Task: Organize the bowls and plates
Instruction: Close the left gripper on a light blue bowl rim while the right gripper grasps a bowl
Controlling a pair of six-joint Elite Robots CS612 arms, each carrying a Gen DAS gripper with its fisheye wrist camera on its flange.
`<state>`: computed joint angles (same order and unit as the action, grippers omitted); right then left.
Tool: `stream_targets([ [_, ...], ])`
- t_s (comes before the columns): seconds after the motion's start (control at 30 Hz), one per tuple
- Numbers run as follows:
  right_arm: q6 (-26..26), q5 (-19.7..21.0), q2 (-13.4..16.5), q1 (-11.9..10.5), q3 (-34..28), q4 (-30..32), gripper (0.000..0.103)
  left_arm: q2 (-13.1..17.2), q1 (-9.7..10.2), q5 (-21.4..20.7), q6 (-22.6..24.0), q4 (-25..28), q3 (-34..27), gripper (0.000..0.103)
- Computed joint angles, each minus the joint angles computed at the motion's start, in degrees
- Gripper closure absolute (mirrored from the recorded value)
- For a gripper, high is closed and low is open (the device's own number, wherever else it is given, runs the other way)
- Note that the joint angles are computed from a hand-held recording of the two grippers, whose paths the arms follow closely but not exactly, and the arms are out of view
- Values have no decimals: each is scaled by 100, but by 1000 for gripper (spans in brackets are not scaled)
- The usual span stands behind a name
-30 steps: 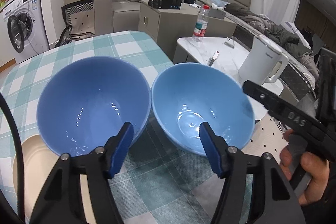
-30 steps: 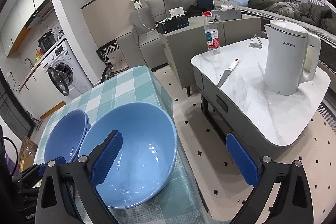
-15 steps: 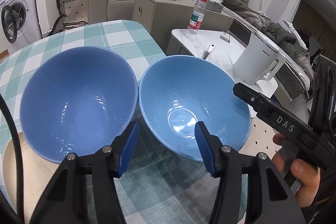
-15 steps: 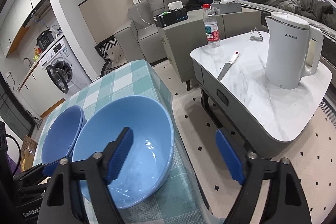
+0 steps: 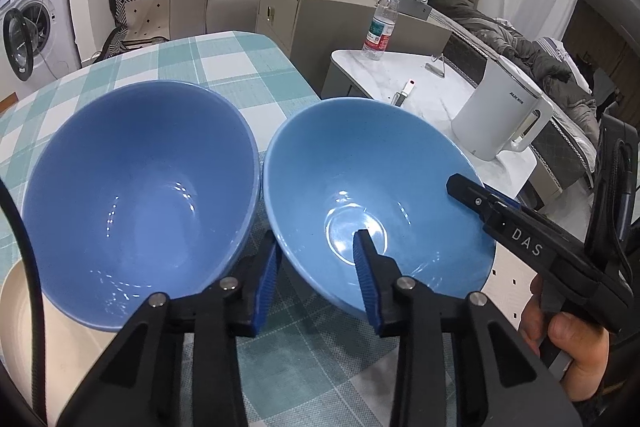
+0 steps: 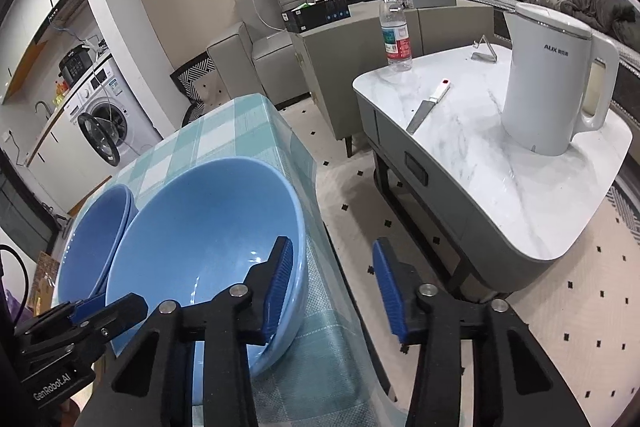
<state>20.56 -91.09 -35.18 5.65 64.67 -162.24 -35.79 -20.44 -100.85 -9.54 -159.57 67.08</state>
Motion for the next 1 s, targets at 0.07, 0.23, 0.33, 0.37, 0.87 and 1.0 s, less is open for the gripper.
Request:
stream_targets([
  [0.07,-25,52,1,-4,3,-6,69,3,3,-19,42,10,-4,70],
  [0.23,-82,48,11,8,26,-181,76,-3,5,-41,105,12,-7,70],
  [0.33,-151,53,14,20,35,-318,79,-5,10,-77,136,-18,-4,70],
  [0.37,-185,49,13,24,33,-329,79,-5,6,-67,155,-41,0,70],
  [0.87,-169,-38,-11,19,94,-531,62,12,-7,34,173,-23,-6,70],
  [1.0,-171,-71,-21,5,118,-497,60,16,-13,56,180,-29,-2,70],
])
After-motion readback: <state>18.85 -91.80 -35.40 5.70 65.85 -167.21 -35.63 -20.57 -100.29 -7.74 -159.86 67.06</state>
